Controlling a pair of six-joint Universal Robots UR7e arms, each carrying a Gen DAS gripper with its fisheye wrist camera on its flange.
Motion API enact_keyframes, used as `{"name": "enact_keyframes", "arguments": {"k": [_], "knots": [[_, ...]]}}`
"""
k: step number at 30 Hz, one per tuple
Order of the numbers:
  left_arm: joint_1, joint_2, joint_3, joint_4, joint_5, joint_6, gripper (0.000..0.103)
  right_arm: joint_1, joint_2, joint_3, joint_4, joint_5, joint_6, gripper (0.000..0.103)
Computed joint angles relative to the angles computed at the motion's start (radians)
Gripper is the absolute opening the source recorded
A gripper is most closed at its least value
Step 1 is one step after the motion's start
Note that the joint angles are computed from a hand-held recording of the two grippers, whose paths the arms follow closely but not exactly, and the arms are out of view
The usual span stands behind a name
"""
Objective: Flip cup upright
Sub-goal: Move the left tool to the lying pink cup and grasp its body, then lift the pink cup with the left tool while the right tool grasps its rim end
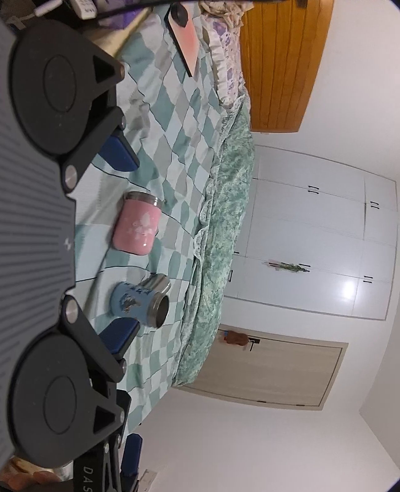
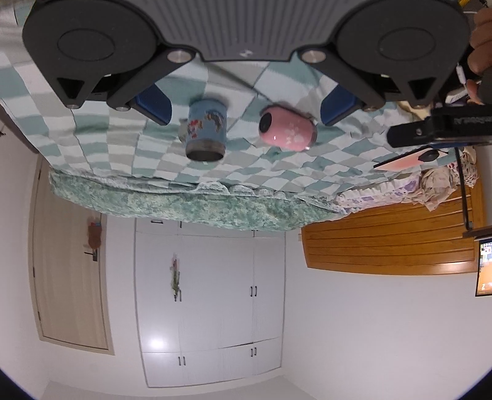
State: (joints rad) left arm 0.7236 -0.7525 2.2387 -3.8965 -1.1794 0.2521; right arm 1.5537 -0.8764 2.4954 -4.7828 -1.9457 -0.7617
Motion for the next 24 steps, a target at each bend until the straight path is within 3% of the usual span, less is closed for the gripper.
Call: {"name": "enact_keyframes", "arguments": {"k": [6, 12, 15, 18, 22, 24], "knots": [[0.068, 0.076, -0.226, 0.245, 0.016, -0.093, 0.103, -0.052, -0.136, -0.129, 0.336, 0.099, -0.029, 0.103], [0.136, 0.194, -0.480, 0.495, 0.007, -0.269, 0.103, -0.121, -0.250, -0.308, 0.798, 0.216, 0.072, 0.101], [0.164, 0.267, -0.625, 0.629, 0.000, -0.414, 0.099, -0.135, -0.238, -0.437, 0.989, 0.227, 0.069, 0.100], [0.178, 0.355, -0.756, 0.674, 0.010, -0.468, 0.100, -0.137, -0.201, -0.570, 1.143, 0.216, 0.051, 0.100], [0.197, 0.458, -0.964, 0.891, 0.039, -0.616, 0.100, -0.140, -0.149, -0.719, 1.296, 0.183, 0.032, 0.099], [0.212, 0.505, -1.046, 0.940, 0.034, -0.668, 0.103, -0.142, -0.124, -0.775, 1.343, 0.172, 0.018, 0.099]]}}
